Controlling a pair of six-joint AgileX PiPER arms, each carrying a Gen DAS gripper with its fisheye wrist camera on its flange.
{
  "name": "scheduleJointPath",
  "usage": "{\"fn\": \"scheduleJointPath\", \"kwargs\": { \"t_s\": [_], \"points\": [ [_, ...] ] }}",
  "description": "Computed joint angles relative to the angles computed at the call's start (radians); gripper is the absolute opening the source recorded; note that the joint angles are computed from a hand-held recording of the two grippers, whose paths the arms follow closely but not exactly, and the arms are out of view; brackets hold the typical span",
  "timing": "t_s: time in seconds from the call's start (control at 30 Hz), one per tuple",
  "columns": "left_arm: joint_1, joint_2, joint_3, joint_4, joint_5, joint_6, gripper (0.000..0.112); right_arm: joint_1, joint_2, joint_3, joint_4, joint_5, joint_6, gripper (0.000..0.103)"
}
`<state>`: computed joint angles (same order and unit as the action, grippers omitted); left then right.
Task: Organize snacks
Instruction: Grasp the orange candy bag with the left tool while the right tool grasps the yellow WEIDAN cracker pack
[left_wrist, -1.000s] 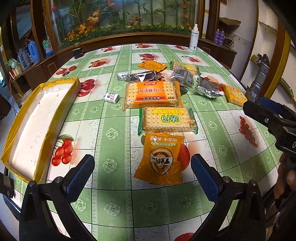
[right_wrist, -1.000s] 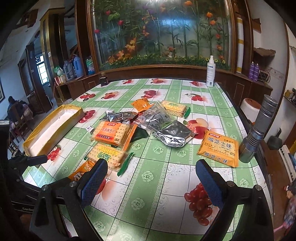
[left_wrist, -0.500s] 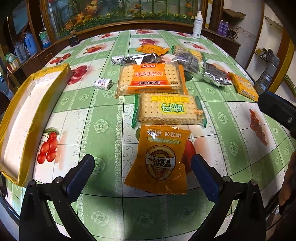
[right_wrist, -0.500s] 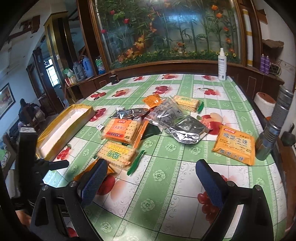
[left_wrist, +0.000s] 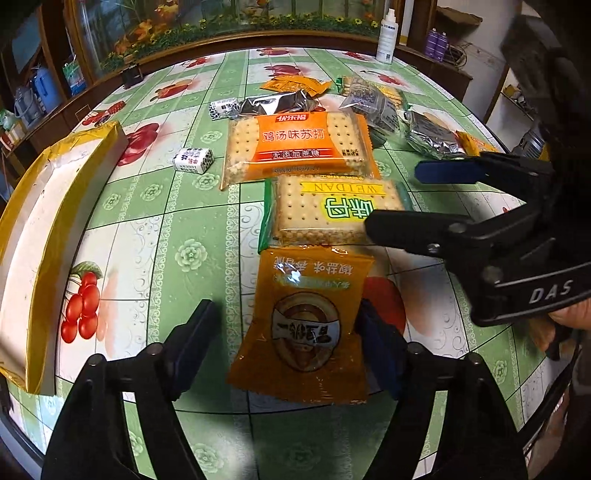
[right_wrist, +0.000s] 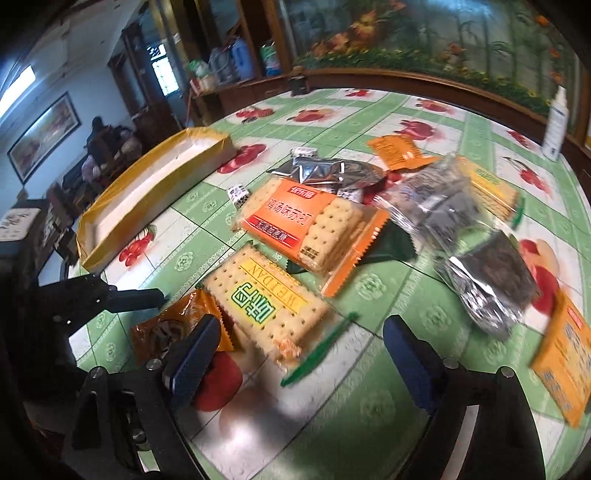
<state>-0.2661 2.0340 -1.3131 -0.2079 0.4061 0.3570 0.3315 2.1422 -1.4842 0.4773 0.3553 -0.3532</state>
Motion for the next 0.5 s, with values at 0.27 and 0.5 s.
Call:
{"fn": "scheduleJointPath", "kwargs": {
  "t_s": [0.27, 0.5],
  "points": [
    [0.106, -0.015, 0.012, -0.154, 0.022, 0.194, 0.054, 0.062, 0.14, -0.269, -0.211, 0.184, 0.05, 0.085],
    [0.166, -0.041, 0.063, -0.239, 0.011, 0.33, 0.055, 0.098, 0.199, -0.382, -0.194, 0.252, 0.021, 0.078]
  ]
}}
